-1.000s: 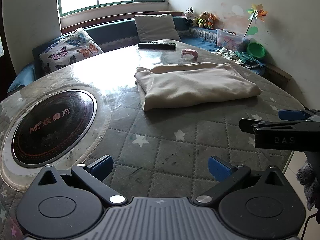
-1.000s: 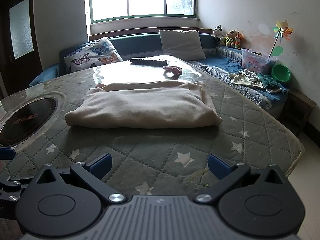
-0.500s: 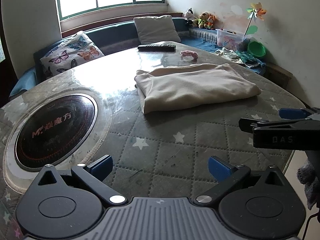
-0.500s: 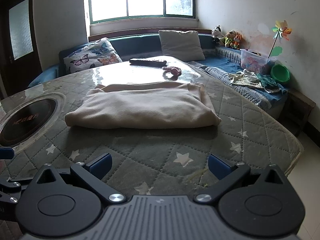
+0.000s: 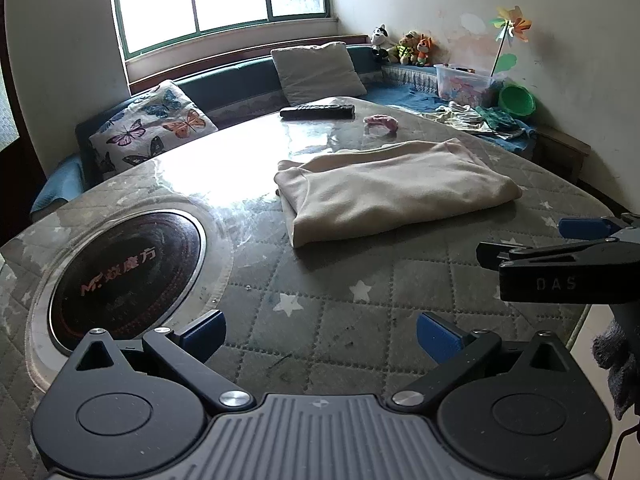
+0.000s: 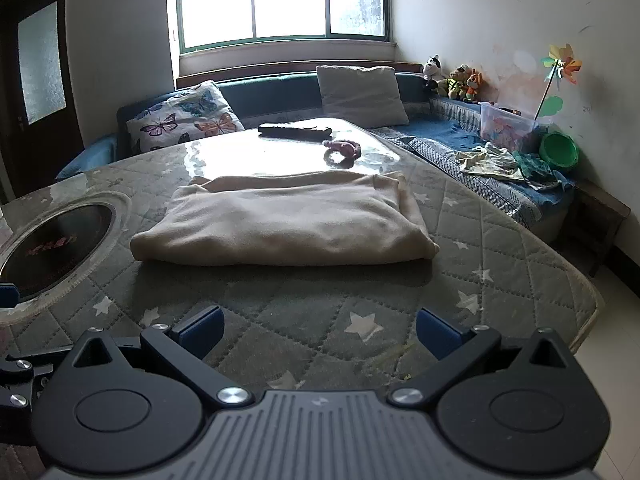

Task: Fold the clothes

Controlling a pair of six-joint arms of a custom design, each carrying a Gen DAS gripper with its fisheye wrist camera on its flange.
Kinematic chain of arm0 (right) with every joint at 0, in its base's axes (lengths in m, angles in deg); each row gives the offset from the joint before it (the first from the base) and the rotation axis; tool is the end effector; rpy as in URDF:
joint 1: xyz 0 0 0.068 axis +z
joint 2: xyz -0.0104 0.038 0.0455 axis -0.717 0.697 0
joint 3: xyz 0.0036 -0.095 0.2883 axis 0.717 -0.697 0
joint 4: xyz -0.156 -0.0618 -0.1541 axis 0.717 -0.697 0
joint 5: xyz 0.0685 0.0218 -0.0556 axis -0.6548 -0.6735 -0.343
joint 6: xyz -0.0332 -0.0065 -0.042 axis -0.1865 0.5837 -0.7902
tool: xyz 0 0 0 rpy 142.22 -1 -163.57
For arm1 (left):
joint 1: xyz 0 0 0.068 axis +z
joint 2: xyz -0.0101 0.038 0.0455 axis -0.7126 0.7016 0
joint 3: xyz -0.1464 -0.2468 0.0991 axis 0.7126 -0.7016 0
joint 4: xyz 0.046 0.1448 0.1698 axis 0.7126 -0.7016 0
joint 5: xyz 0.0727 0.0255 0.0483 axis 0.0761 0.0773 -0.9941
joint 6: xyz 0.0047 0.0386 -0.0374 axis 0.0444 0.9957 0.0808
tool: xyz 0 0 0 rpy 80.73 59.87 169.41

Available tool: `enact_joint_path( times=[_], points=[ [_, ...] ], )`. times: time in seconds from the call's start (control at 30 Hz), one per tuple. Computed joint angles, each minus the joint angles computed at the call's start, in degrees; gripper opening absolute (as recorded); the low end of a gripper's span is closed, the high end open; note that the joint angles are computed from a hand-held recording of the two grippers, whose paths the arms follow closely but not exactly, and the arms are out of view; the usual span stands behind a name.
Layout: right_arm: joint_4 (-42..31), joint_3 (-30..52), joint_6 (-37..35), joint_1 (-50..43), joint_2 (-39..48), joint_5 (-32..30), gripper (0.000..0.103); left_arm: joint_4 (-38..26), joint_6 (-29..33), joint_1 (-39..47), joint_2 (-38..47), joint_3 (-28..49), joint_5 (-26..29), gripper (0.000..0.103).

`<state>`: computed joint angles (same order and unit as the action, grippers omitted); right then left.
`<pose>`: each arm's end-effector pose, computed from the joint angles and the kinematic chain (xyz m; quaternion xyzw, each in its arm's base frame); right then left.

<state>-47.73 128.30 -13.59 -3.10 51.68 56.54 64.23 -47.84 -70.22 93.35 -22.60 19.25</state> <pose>0.3039 0.2610 0.0892 -0.0754 0.8915 0.0586 0.4429 0.2813 -0.1149 0.1135 0.0124 0.9105 0.0481 0.4104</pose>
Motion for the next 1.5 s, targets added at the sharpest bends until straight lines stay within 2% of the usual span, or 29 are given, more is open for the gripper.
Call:
enact_joint_path(
  times=[0.73,1.5],
  points=[
    [0.1,0.2,-0.8,0.3,-1.0,0.5,0.103,-3.1,-0.1,-0.6,-1.8,0.9,-0.6,0.103],
    [0.4,0.4,-0.5,0.4,-1.7,0.2,0.103,-10.6,-0.8,-1.7,-6.3,2.8,-1.1,0.103]
  ],
)
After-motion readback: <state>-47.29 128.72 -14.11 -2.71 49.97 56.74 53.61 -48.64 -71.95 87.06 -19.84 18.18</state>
